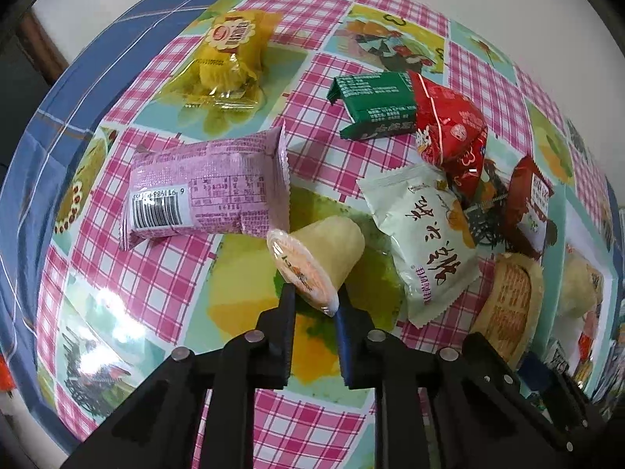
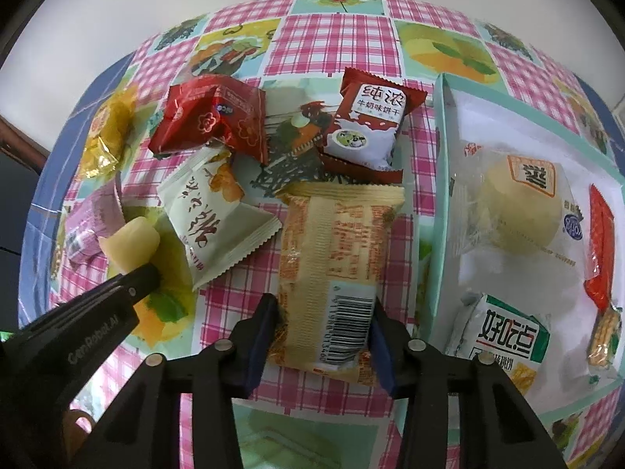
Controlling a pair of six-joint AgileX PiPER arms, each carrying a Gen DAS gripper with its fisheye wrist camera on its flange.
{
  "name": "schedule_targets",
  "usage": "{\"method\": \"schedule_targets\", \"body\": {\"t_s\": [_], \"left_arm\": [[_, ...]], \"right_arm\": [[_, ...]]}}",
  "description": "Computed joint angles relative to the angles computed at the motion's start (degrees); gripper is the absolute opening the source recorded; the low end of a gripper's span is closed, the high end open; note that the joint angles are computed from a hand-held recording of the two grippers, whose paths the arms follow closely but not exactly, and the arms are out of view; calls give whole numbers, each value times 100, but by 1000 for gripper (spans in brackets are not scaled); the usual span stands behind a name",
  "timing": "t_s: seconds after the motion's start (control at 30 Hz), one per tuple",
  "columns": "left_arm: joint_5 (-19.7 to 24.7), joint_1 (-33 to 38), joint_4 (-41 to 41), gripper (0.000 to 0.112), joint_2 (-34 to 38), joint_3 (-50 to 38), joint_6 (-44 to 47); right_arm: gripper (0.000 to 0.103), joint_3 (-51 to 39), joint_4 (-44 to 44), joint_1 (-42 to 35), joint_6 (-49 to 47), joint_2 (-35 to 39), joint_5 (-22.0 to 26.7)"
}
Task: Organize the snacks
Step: 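Grasp the tan bread bag with the right tool while the left tool grasps the cream cake cup, then carry both snacks into the white box and open both tools to release them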
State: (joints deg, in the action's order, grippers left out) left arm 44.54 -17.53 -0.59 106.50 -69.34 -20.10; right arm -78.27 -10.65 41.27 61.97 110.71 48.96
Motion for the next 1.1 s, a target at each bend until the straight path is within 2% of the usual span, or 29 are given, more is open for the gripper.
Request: {"method": "schedule_targets", "body": {"t_s": [0.23,0.53,0.67,0.77,0.87,0.93,1.0,1.03,1.1], "left_arm": [[-53,414,-636,14,-160,174,471],[-51,966,-1148,11,-361,319,1089],[81,1129,-1405,11,-358,226,1256],[275,1428,-1828,11,-505,190,1742],[232,1452,-1657,11,-648,182,1648],[147,1412,-1415,16,-735,222,1505],[88,1381,-1351,45,-772,234,1467],[-13,1331,-1321,51,-794,269,1486],[-141,1084,-922,52,-809,278,1232]], "right_arm": [[42,544,352,-211,-342,-403,-408],[41,644,441,-238,-376,-523,-414],[41,586,430,-209,-334,-453,-415],[41,600,470,-233,-339,-448,-457],[41,633,497,-253,-326,-461,-503],[41,653,503,-268,-340,-476,-513],[41,661,500,-274,-342,-481,-516],[41,675,509,-285,-359,-489,-524],[41,680,515,-289,-365,-490,-534]]}}
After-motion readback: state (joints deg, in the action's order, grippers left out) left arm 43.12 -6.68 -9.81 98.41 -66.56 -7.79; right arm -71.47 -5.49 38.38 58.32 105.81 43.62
